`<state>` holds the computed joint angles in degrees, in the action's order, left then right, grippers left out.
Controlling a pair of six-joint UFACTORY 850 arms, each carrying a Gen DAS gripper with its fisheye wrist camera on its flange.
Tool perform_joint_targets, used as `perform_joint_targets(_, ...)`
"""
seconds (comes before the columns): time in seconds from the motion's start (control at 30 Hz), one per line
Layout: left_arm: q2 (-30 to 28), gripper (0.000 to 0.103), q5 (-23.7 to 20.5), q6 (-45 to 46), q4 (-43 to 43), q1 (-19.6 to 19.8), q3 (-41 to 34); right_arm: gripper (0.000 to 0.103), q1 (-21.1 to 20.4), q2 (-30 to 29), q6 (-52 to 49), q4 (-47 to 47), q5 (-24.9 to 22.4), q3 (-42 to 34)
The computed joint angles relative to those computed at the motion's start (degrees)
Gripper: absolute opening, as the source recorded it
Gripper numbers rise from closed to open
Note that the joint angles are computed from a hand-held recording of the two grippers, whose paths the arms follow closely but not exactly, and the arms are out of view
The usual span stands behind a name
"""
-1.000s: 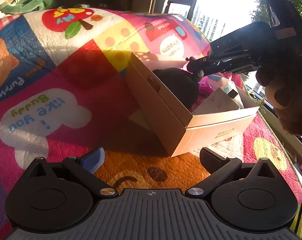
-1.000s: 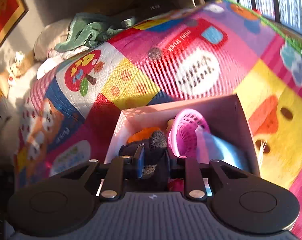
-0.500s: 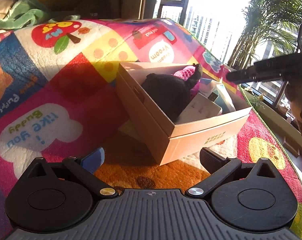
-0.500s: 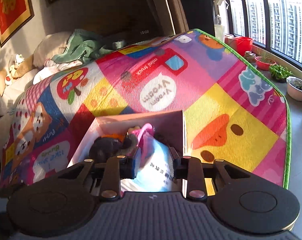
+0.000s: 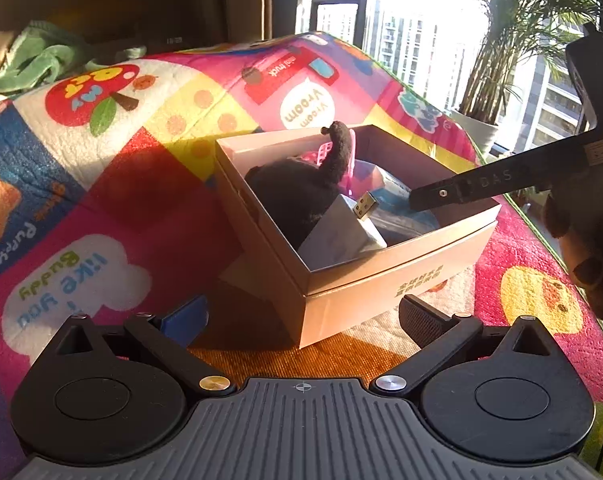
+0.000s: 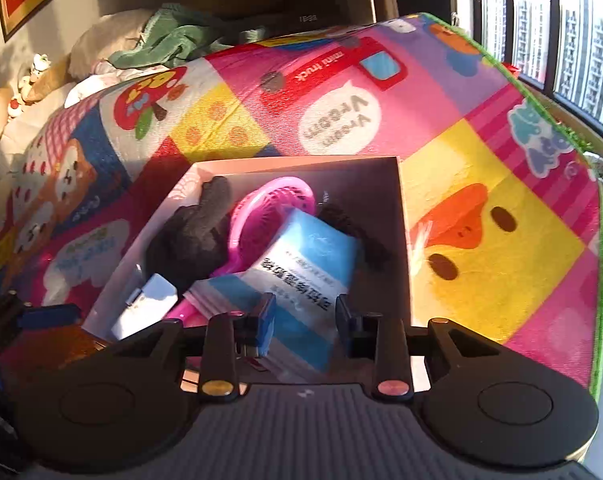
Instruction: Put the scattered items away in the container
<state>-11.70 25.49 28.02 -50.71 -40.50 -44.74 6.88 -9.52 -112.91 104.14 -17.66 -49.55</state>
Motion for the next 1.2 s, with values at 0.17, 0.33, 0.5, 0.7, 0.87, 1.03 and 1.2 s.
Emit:
perform_joint_targets(0.17, 0.3, 0.103, 0.1, -7.7, 7.3, 0.4, 0.5, 0.063, -6.7, 2.2, 5.4, -2.0, -10.9, 1.6)
perform_joint_targets(0.33, 0.6, 0.103, -0.7, -18.5, 20.8, 0.2, 0.7, 0.095, -8.4, -0.4, 10.2, 1.6, -12.4, 0.5)
perform_joint_targets(0.5, 0.4, 0.103, -0.8, -27.9, 30.4, 1.0, 1.0, 0.102, -9.4, -5.1, 23.5, -5.7, -20.7, -1.9)
perform_joint_targets(0.7, 2.7, 0.103, 1.8, -21.8, 24.3, 1.4, 4.4, 0.103, -5.2, -2.7, 19.6, -2.9, -16.2, 0.2)
perform_joint_targets(0.87, 6.5, 0.103, 3.2, -12.2, 12.2, 1.7, 8.3, 0.103, -1.1, -3.3, 18.8, -2.3, -17.6, 0.1)
perform_joint_targets(1.03, 8.7, 0.103, 4.6, -8.4, 6.2, 2.0, 10.4, 0.103, 3.5, -3.4, 11.3, 6.0, -16.4, 1.0)
perform_joint_targets(1.2, 7.6, 0.103, 7.2, -4.4, 1.9, 0.6, 9.8, 0.103, 6.1, -2.4, 1.1, 16.1, -13.0, 2.7)
